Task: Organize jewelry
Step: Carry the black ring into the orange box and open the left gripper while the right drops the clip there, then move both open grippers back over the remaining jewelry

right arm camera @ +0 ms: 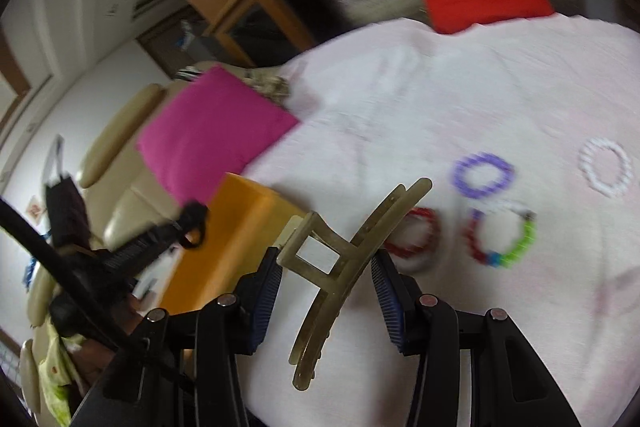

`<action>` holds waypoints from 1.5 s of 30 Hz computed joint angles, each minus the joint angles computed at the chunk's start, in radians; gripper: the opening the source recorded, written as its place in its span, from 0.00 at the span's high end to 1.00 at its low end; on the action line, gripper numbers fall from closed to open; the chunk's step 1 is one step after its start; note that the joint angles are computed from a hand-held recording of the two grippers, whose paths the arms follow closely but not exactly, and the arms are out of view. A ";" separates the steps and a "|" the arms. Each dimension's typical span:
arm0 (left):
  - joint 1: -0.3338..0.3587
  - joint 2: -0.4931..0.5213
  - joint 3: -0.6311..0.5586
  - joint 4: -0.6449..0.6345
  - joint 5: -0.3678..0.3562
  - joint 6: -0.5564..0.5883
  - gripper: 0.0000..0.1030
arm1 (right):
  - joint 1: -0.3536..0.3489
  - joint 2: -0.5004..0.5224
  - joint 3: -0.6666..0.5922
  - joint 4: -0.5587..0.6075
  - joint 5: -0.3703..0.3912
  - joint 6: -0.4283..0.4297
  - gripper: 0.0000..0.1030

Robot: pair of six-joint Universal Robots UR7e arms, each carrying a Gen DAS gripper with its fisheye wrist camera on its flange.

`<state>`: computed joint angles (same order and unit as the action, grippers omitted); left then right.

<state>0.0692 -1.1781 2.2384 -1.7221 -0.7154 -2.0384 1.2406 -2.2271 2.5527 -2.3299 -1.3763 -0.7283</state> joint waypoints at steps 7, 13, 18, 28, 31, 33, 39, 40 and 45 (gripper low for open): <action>0.045 -0.103 0.085 0.054 -0.182 -0.154 0.75 | 0.221 0.211 0.005 -0.127 0.012 0.149 0.52; 0.078 -0.114 0.101 0.020 -0.206 -0.167 0.75 | 0.368 0.489 -0.002 -0.327 -0.042 0.264 0.52; 0.092 -0.121 0.104 0.039 -0.240 -0.222 0.75 | 0.412 0.664 -0.027 -0.430 -0.092 0.300 0.52; 0.108 -0.114 0.077 0.128 -0.277 -0.327 0.57 | 0.454 0.785 -0.043 -0.509 -0.182 0.330 0.36; 0.099 -0.100 0.057 0.172 -0.268 -0.356 0.53 | 0.451 0.744 -0.037 -0.501 -0.171 0.318 0.35; 0.090 -0.078 0.030 0.227 -0.261 -0.383 0.53 | 0.436 0.693 -0.031 -0.476 -0.147 0.304 0.35; 0.056 0.034 -0.079 0.399 -0.196 -0.416 0.47 | 0.339 0.437 -0.023 -0.300 -0.120 0.207 0.35; 0.057 0.046 -0.089 0.408 -0.181 -0.407 0.43 | 0.314 0.383 -0.026 -0.258 -0.113 0.194 0.35; 0.045 0.153 -0.163 0.391 -0.076 -0.273 0.40 | 0.088 0.107 -0.055 -0.048 -0.032 0.097 0.35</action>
